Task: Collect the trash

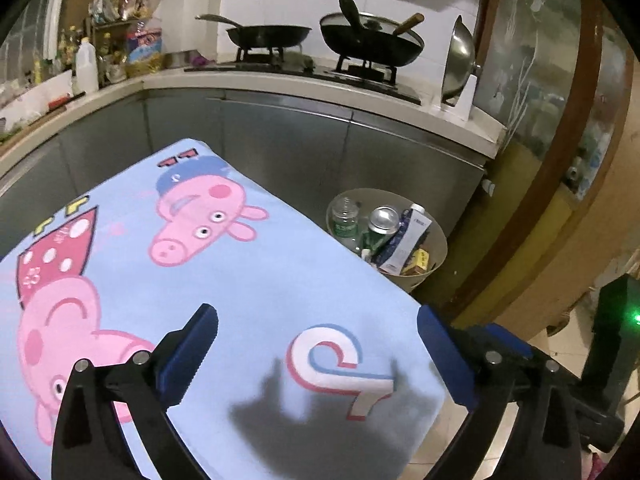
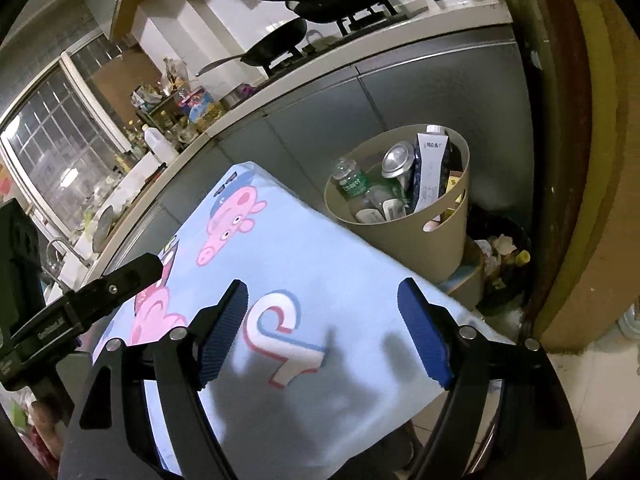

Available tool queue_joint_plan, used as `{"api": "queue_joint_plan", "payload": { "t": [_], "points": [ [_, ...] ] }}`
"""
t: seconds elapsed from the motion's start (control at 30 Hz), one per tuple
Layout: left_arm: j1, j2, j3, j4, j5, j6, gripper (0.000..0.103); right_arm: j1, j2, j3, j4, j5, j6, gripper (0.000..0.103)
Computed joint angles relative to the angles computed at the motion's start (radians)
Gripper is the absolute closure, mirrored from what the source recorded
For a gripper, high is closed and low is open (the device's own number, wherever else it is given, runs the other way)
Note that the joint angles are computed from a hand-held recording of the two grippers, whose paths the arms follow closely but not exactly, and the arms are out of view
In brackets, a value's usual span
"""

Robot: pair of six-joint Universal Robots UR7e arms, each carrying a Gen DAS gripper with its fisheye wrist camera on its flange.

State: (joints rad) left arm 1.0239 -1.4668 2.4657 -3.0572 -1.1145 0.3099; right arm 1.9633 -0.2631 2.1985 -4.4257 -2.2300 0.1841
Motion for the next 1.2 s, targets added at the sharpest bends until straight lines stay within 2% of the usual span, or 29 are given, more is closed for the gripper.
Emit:
{"api": "queue_joint_plan", "payload": {
  "t": [0.23, 0.37, 0.6, 1.2],
  "points": [
    [-0.009, -0.058, 0.033, -0.041, 0.051, 0.033, 0.004, 0.055, 0.003, -0.016, 0.032, -0.055, 0.031, 0.026],
    [-0.013, -0.077, 0.049, -0.068, 0.088, 0.049, 0.004, 0.076, 0.007, -0.034, 0.057, -0.082, 0.040, 0.023],
    [-0.010, -0.102, 0.065, -0.077, 0.120, 0.072, 0.004, 0.105, 0.007, -0.051, 0.091, -0.096, 0.053, 0.022],
    [-0.033, -0.127, 0.083, -0.141, 0.185, 0.097, 0.004, 0.157, 0.007, -0.076, 0.085, -0.114, 0.038, 0.019]
  ]
}}
